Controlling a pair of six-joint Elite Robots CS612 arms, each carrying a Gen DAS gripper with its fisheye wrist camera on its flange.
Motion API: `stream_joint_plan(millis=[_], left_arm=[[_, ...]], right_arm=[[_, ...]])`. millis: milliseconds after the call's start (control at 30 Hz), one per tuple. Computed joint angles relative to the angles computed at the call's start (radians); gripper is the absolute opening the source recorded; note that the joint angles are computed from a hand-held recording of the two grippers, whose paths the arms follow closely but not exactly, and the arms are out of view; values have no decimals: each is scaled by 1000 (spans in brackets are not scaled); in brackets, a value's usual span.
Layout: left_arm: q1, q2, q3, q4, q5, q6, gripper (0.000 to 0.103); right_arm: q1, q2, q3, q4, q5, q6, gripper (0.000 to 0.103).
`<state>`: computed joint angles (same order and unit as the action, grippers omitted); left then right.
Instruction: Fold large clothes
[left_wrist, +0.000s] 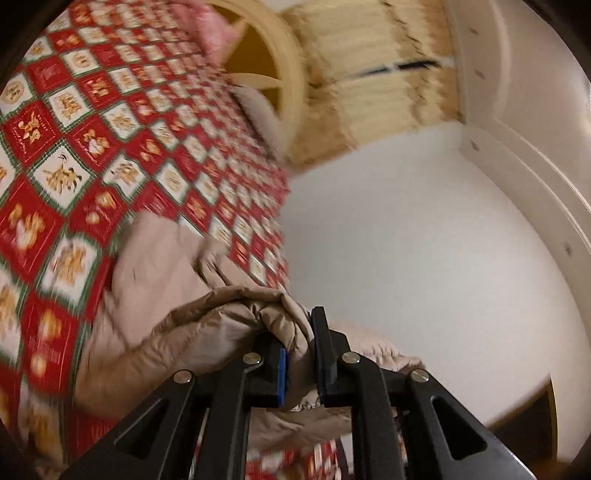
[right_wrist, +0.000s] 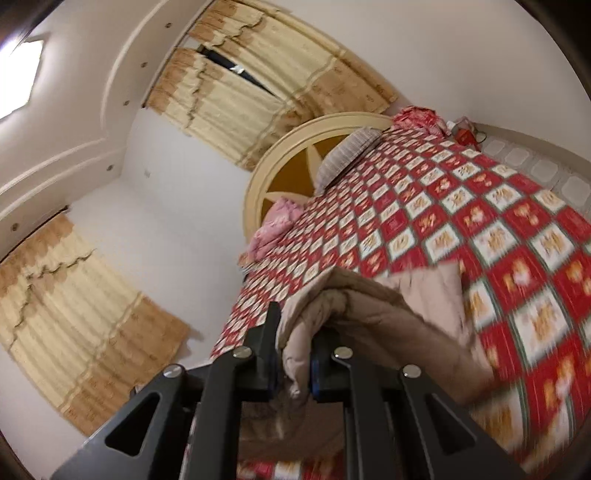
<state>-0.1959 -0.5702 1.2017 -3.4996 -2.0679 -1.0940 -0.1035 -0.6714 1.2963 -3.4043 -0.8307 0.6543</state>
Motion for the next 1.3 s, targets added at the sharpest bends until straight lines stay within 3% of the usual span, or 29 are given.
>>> stream_joint_plan(millis=[133,233,300,367,433,567,667,733,767,800,833,867,933,967,1000,1033,1067,1100,1133,1167,1200,1267,1300], left_arm=[[-4,86,-183,223,113,46,11],[-9,158,-314,382,218,42,12],[-10,199,-389,518,267,35,14],[-8,241,-458,601,271,39,14],[-4,280,-500,590,251,54,15],[8,326,-540,543,187,63,15],[37,386,-611,452,50,-136,16],[52,391,-602,356,-29,-261,25],[56,377,-578,323,-38,-274,29],[55,343,-526,311,-20,-246,45],[50,284,-443,316,40,-176,68],[43,239,-381,324,107,-120,77],[29,161,-280,322,237,-20,82],[22,131,-244,318,292,15,82],[14,106,-217,330,353,45,82],[-2,74,-184,361,446,94,82],[-19,58,-180,406,527,155,82],[-36,46,-184,457,593,233,82],[-57,44,-201,511,645,335,82],[-78,50,-224,549,682,429,82],[-97,66,-258,572,712,503,82],[-143,103,-321,598,818,665,82],[-156,114,-339,613,846,697,82]], right_arm=[[36,101,-193,201,-143,-30,16],[55,209,-364,345,-240,-40,16],[62,267,-448,417,-280,-44,20],[69,314,-514,491,-314,-41,26],[77,343,-548,532,-366,-62,27],[94,350,-521,463,-462,-138,27],[93,349,-516,458,-470,-142,27],[83,347,-506,447,-428,-122,28],[82,356,-519,446,-416,-109,30],[77,356,-513,433,-388,-93,33],[75,358,-516,432,-372,-84,34],[71,355,-513,429,-348,-73,41],[64,330,-481,399,-314,-47,51],[67,314,-453,335,-331,-30,63],[70,295,-420,265,-359,-27,79],[74,270,-373,177,-406,-36,85],[82,243,-328,97,-467,-63,99],[95,216,-289,34,-542,-120,102],[106,200,-272,11,-579,-188,101],[116,190,-277,25,-575,-293,92],[136,182,-291,82,-562,-397,72],[168,187,-338,203,-636,-606,46],[186,202,-376,263,-653,-676,38]])
